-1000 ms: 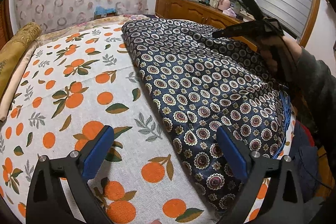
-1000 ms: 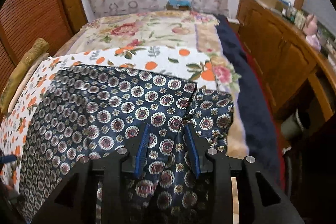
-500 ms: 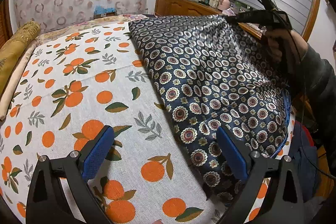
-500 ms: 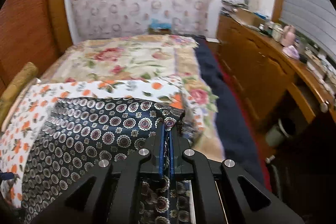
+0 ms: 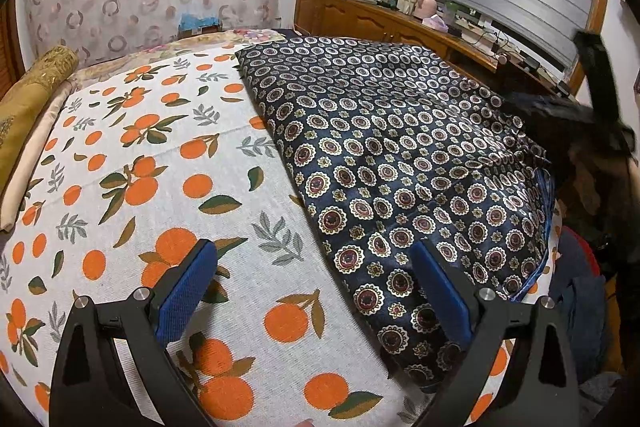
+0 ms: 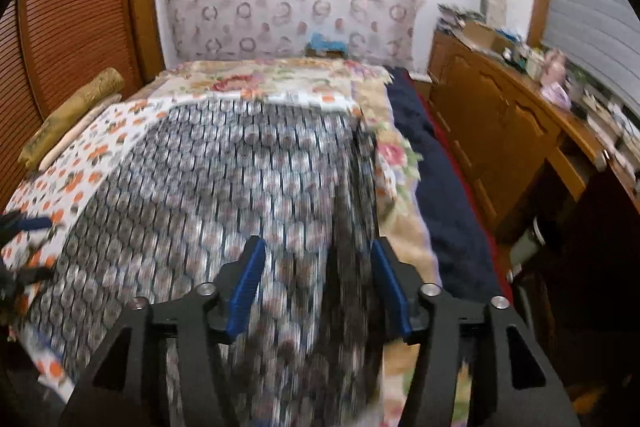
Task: Fold small clothes
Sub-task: 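Grasp the navy robe bundle's edge with the right gripper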
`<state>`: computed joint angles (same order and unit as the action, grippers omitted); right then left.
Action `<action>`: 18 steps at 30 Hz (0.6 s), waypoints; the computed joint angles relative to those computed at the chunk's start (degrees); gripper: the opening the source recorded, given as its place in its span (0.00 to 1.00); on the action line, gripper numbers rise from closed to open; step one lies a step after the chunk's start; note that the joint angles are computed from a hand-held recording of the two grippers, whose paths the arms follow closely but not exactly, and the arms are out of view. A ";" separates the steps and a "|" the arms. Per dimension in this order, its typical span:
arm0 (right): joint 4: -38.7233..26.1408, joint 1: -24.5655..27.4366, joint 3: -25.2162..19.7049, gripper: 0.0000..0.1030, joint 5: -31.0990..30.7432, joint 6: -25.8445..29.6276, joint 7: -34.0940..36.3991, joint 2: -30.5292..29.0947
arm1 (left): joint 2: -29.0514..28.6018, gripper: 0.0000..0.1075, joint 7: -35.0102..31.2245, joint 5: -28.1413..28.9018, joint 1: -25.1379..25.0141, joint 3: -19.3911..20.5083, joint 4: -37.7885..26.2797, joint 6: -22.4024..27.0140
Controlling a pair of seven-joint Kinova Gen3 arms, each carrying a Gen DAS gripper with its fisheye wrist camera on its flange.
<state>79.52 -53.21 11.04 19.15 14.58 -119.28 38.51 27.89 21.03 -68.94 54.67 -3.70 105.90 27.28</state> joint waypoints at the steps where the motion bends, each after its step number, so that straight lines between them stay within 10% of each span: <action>1: 2.35 -0.02 -0.31 0.57 -0.23 -0.84 -0.14 -1.25 | 0.05 0.91 -0.33 0.22 -0.10 0.19 -0.14 0.13; 18: 11.72 -6.12 4.84 0.59 -0.02 -2.64 -5.99 -6.19 | -0.41 0.91 -0.41 0.04 1.33 0.11 -0.21 1.14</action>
<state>91.24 -59.34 15.87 19.14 11.94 -125.27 32.31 27.48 20.62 -68.91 55.99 -3.58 105.68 28.42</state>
